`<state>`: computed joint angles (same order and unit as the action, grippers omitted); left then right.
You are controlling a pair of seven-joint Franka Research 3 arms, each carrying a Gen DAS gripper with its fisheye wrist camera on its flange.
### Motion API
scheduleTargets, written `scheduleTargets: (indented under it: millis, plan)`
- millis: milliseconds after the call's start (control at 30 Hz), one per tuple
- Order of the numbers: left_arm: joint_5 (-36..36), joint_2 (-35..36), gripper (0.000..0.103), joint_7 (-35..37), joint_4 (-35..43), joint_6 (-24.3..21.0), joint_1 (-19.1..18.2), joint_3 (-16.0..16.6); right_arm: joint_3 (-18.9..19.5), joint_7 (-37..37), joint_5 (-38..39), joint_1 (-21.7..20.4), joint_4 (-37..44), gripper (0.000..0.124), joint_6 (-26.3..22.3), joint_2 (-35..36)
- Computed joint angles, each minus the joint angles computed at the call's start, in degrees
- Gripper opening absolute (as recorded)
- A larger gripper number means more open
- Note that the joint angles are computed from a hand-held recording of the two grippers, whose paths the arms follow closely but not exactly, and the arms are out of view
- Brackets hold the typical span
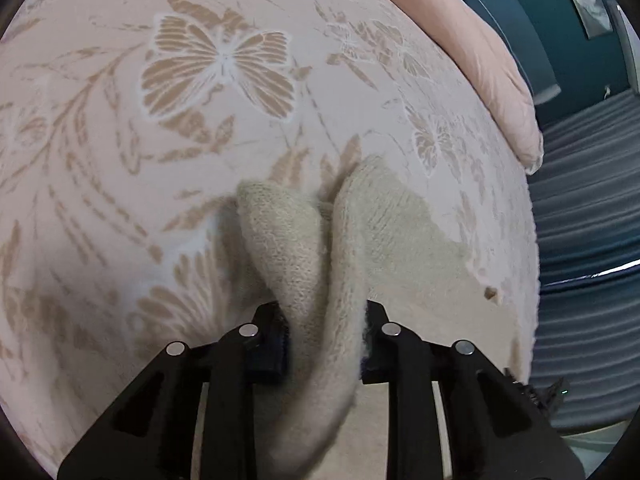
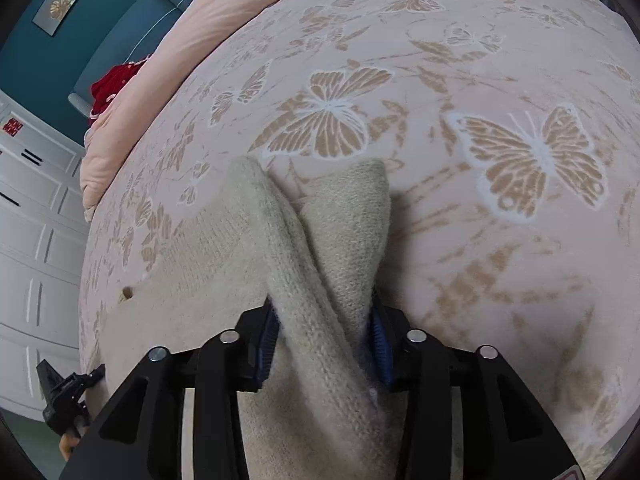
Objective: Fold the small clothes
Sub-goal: 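Fold the hem toward the collar with both grippers and release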
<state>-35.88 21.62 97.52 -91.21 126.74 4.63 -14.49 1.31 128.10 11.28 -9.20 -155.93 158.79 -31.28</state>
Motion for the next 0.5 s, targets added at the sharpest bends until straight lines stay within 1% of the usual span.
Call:
scheduleTargets:
  millis: [67, 100, 133, 167, 200, 233, 267, 300, 333, 367, 400, 433, 467, 500]
  plan:
    - [-2.74, -2.63, 0.020, 0.87, -2.07, 2.22, 1.09, -0.07, -0.05, -0.74, 0.15, 0.87, 0.20, 0.023, 1.03, -0.67]
    - [-4.86, -4.25, 0.019, 1.91, -3.21, 3.19, 1.82, -0.06, -0.73, -1.80, 1.16, 2.18, -0.24, 0.022, 2.91, -1.60]
    - [-6.53, -5.57, 0.018, 2.83, -3.75, 3.24, 2.41, 0.20, -0.97, -2.57, 1.97, 3.08, -0.54, 0.021, 4.54, -2.67]
    - [-7.91, -6.37, 0.018, 3.70, -3.71, 2.72, 2.84, 0.57, 0.24, -2.23, 1.53, 2.21, -0.53, 0.021, 4.99, -3.57]
    - [-8.25, -6.68, 0.018, 4.11, -3.10, 1.56, 3.01, 1.11, 2.03, -1.52, 0.26, 0.46, -0.39, 0.021, 4.71, -4.14]
    - [-7.09, -6.80, 0.018, 3.61, -2.68, 1.33, 2.63, 1.82, 4.73, -0.01, -2.19, -2.55, 0.27, 0.022, 2.95, -3.95]
    - [-4.11, -6.92, 0.018, 2.40, -2.82, 2.93, 1.60, 2.68, 6.79, 1.33, -4.99, -5.21, 1.38, 0.023, -0.15, -2.89]
    - [-0.10, -6.70, 0.017, 0.87, -3.05, 4.99, 0.35, 3.48, 7.61, 2.19, -7.53, -6.73, 2.78, 0.026, -4.15, -0.93]
    - [3.11, -5.61, 0.018, -0.23, -2.33, 4.89, -0.34, 3.89, 8.63, 4.00, -10.50, -8.39, 3.88, 0.027, -8.23, 0.65]
    - [4.51, -4.06, 0.018, -1.44, -0.88, 2.54, -0.29, 3.91, 9.81, 5.30, -12.35, -9.90, 3.45, 0.032, -9.40, 0.54]
    - [3.65, -3.42, 0.018, -2.69, -0.59, 0.62, 0.36, 3.59, 9.14, 7.76, -14.18, -9.41, 1.66, 0.035, -7.91, -1.58]
    - [0.99, -3.51, 0.021, -2.41, -1.24, -0.76, 1.54, 2.90, 10.15, 10.80, -15.97, -10.22, 0.58, 0.035, -8.55, -4.31]
    - [-2.46, -4.36, 0.030, -0.74, -2.66, -1.29, 2.78, 2.14, 12.91, 14.82, -18.97, -11.95, 1.20, 0.036, -11.68, -6.78]
    - [-4.87, -5.71, 0.039, 1.03, -4.53, -0.89, 3.33, 1.78, 14.61, 17.19, -21.18, -12.37, 1.75, 0.041, -13.38, -8.74]
